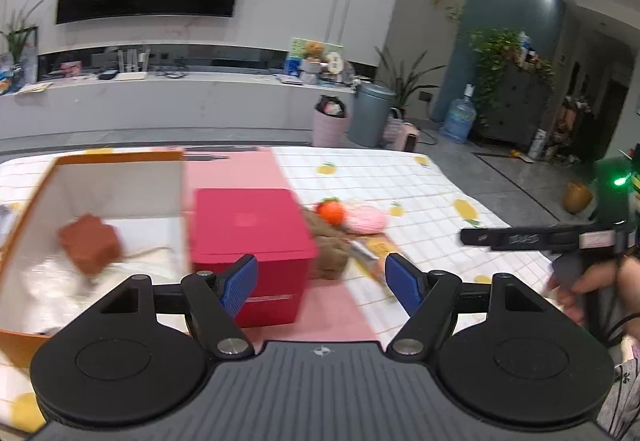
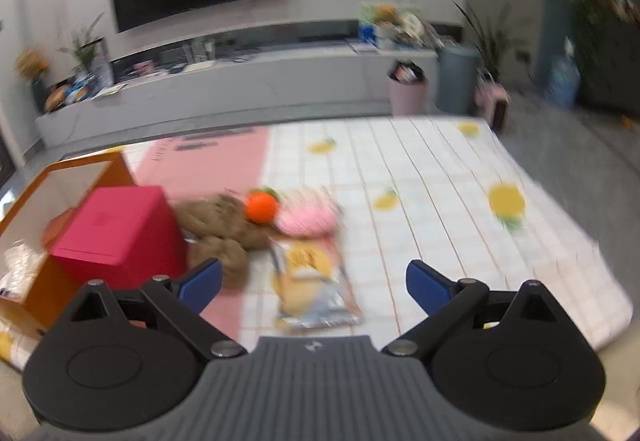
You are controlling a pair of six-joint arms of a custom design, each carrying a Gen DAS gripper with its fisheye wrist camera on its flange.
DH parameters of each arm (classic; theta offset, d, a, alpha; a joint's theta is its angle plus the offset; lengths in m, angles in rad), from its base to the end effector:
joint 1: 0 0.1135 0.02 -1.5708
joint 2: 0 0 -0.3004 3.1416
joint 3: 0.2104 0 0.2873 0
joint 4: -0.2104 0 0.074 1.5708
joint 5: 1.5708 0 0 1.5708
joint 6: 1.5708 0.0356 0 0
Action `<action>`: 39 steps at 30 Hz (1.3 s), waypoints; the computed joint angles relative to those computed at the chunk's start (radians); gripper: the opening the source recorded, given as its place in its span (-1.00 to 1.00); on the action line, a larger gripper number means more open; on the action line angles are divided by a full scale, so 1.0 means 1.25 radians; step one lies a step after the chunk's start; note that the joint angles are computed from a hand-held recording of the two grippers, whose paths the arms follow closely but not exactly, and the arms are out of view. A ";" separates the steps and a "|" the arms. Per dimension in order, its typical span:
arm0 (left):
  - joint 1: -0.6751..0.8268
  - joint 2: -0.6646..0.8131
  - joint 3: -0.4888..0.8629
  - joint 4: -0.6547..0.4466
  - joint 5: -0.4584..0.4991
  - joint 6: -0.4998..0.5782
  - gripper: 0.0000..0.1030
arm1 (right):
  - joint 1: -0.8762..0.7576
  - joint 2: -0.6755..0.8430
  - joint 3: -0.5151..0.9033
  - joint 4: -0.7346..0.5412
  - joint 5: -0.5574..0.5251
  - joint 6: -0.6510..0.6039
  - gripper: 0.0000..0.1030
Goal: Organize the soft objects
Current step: 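Move both grippers back toward the soft items beside the red box, then grasp the Deegeo snack packet with the right gripper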
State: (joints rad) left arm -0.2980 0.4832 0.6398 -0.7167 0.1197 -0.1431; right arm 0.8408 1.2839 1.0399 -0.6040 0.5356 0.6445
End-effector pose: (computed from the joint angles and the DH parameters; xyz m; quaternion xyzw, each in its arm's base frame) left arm 0.1085 -0.0378 0.2981 0.0965 0.8686 -0.1568 0.4601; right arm 0.2078 0.2050 0.3135 0.0047 0.9069 0.0482 0.4186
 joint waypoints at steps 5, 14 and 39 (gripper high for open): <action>-0.309 0.042 -0.107 0.168 -0.226 -0.035 0.71 | -0.046 0.020 -0.118 0.152 -0.026 -0.036 0.87; -0.558 0.314 -0.232 0.547 -0.531 -0.110 0.76 | -0.146 0.142 -0.187 0.383 -0.234 -0.293 0.86; -0.499 0.344 -0.173 0.412 -0.432 -0.278 0.77 | -0.250 0.245 -0.035 0.124 -0.368 -0.336 0.34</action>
State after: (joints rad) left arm -0.9213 0.9128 0.4241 -0.2023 -0.4198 -0.4905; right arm 0.5288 1.5896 0.9958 -0.4490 0.0756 0.2244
